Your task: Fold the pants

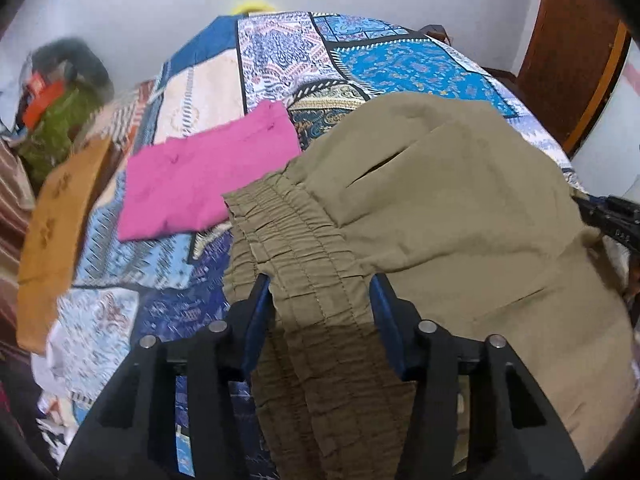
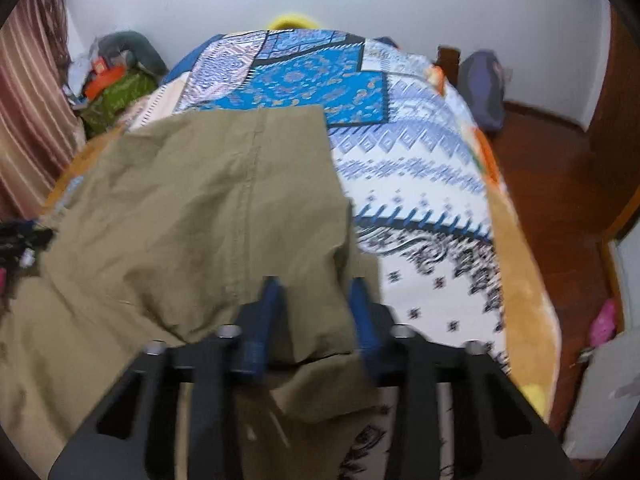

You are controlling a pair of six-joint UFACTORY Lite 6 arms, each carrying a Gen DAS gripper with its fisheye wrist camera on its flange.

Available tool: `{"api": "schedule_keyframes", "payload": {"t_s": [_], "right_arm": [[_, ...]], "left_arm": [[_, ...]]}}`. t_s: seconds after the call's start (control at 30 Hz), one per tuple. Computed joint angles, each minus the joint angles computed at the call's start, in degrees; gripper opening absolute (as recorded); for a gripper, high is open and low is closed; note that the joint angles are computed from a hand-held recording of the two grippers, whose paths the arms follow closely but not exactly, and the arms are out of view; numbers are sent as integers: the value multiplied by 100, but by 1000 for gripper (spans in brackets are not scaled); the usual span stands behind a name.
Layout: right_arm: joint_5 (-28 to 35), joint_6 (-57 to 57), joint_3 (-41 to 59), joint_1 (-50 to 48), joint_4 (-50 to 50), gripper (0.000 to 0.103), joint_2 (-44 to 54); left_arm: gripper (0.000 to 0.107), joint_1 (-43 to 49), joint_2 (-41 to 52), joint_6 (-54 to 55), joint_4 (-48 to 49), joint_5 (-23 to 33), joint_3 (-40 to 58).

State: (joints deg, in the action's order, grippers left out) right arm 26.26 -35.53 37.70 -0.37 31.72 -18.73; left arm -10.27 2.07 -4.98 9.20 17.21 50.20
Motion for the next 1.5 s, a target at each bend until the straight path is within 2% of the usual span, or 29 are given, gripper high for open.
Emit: {"api": "schedule_keyframes", "payload": {"t_s": [0.07,0.1,0.17,0.27,0.4,0.47,0.57,0.63,0.77,0.83,0.9,1.03,1.1,1.37,1.5], "right_arm": [[-131,201,-36,112,-452,12,-20],[-183,233,-98,115,-598,12,-63],[-96,78,-151,-14,-532,11,-124],[137,-178,-153,-293,-191,11,-134],[346,666,20,-130,-815,14,-228],[633,785,152,-176,-921,15,-326],[924,764,366,-287,-818,31,-533],[945,681,495,-333,-647,49,-686],[911,608,1063,-168,-454,56,-490],[858,362,1467,-90,-124,74,-109],[639,74,1742,46,167,78,231],[173,515,2448,435,-358,78,1271],[147,580,2808,493,-459,78,1760],[201,249,4241,401,-118,77,3753],[307,226,4996,423,-93,69,4733]], "left_arm": [[51,29,80,-512,401,-45,62],[51,104,147,-408,242,-54,104],[51,288,246,316,-526,-52,178],[53,390,349,959,-1078,-37,220],[54,659,94,2429,-2312,459,302],[56,727,-240,2274,-2085,519,253],[66,840,-488,2054,-1786,496,326],[67,1023,-332,2102,-1881,568,650],[68,1314,579,2237,-2304,876,1675],[68,1396,1097,2074,-2410,984,2193],[68,1470,1730,2159,-2694,1143,2795],[68,1466,2730,1859,-2567,1428,3668],[68,1450,3184,1735,-2505,1741,4111],[71,1232,3705,2315,-2689,1710,4435],[71,1242,4189,2312,-2745,1958,4993]]}}
